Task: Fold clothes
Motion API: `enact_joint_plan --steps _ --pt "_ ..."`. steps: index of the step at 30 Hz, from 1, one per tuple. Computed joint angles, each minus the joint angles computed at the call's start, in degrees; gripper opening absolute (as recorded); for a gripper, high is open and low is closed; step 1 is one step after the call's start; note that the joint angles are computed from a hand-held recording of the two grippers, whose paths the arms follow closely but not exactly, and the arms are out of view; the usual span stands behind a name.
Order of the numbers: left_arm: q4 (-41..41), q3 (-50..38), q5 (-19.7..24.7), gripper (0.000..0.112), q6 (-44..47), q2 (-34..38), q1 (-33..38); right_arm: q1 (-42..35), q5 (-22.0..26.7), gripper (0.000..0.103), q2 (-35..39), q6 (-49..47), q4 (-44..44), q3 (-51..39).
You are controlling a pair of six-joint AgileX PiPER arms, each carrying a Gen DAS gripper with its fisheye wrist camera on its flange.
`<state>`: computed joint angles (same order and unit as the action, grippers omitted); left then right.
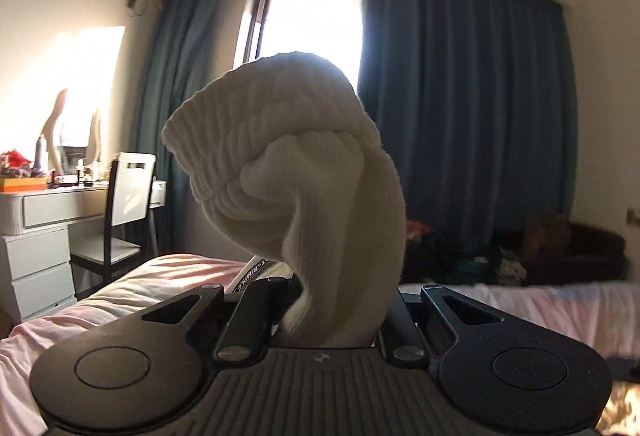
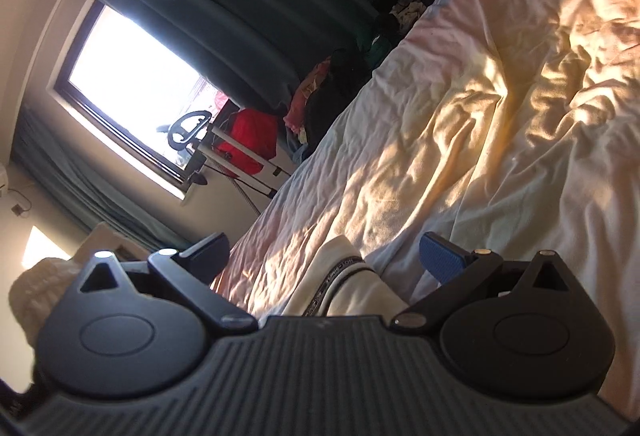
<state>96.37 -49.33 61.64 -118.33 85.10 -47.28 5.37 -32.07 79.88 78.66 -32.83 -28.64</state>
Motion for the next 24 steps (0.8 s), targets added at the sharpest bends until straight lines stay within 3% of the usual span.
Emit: enact_joint_plan --steps 3,6,10,12,14,16,21,24 --pt "-2.9 -4.3 -5.6 0.013 3.4 9.6 -0.7 -4.6 -6.3 0.103 1.0 3.5 -3.1 1.7" --pt "-7.6 -5.3 -11.1 0.014 5.8 14.9 -1.5 -7.1 -12.1 0.103 2.7 4.7 -3.6 2.5" --pt "-5.1 0.6 -9.5 0.021 0.9 15.9 -4.5 -8.1 -17.0 0.103 5.1 6.3 -7.7 1.6" --pt "-5.0 3.2 -12.2 0.031 0.9 13.3 -4.1 -8.5 -18.4 0.103 6.2 7.8 -10.5 0.7" --pt "-5.9 4.6 -17.1 0.064 4.6 10.3 -2.7 -8.7 -19.0 0.103 7.4 9.5 -12.4 -0.1" --pt "-5.1 7.8 -21.2 0.081 7.7 6.8 0.4 -9.0 -19.6 0.103 8.3 11.2 -14.0 -0.5" --pt "-5.9 16.6 -31.1 0.085 14.6 -3.6 7.3 -9.4 -18.5 0.103 8.4 15.0 -17.8 -0.7" --pt "-16.0 21.5 -31.0 0.086 24.5 -12.0 7.3 -9.2 -15.8 0.103 7.9 17.4 -20.6 -1.2"
